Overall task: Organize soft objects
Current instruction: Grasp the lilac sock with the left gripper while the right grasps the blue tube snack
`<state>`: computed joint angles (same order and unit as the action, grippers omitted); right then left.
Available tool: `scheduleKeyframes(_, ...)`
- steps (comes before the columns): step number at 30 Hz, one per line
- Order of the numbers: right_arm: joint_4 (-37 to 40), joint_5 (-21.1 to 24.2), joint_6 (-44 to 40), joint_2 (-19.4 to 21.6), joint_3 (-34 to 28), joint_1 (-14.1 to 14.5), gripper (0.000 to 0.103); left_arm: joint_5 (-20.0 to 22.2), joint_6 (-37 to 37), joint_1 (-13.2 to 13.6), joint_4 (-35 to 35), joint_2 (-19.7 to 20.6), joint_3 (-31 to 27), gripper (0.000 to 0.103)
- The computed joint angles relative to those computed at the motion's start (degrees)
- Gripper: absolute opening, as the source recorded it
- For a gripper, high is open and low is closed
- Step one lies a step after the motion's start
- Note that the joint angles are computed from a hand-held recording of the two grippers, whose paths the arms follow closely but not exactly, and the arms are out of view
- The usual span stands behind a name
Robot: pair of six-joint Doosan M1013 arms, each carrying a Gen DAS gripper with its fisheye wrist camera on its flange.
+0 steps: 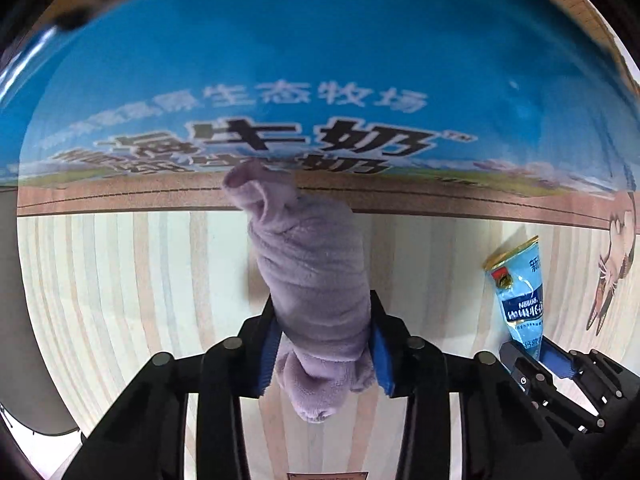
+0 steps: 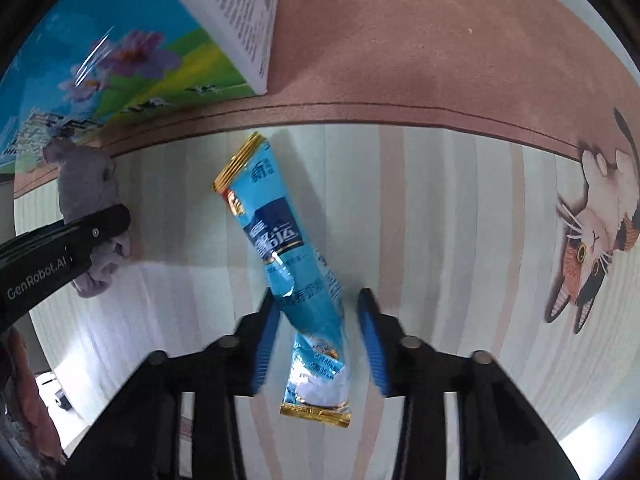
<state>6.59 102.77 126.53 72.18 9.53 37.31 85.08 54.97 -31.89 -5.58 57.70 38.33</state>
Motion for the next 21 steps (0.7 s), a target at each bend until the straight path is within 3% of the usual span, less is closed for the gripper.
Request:
scheduleKeyframes(3, -0.25, -0.49, -0.24, -0.86, 1.70, 0.30, 0.025, -1.42, 0.11, -0.05, -0.57, -1.53, 2.53, 0.034)
scheduleKeyframes(8, 1.79, -6.31, -0.04, -5.83, 11.66, 0.42, 0.023, -3.70, 1.63, -0.50, -1.56, -5.20, 8.43, 0.034)
scheduleKeyframes(12, 3.85, -7.02, -1.07, -7.00, 14.09, 0.50, 0.022, -4.69, 4.13, -0.01, -5.17, -7.28, 13.00, 0.036)
scheduleKeyframes(17, 3.66, -6.53, -1.81, -6.39, 13.47, 0.56, 0.022, -7.37, 4.32, 2.41, -16.41, -7.79, 17.17, 0.038)
scheduleKeyframes(21, 4.26, -6.03, -0.98, -5.53, 11.74, 0.33, 0.024, -5.52, 4.32, 2.90, -16.96, -6.44, 14.97, 0.041)
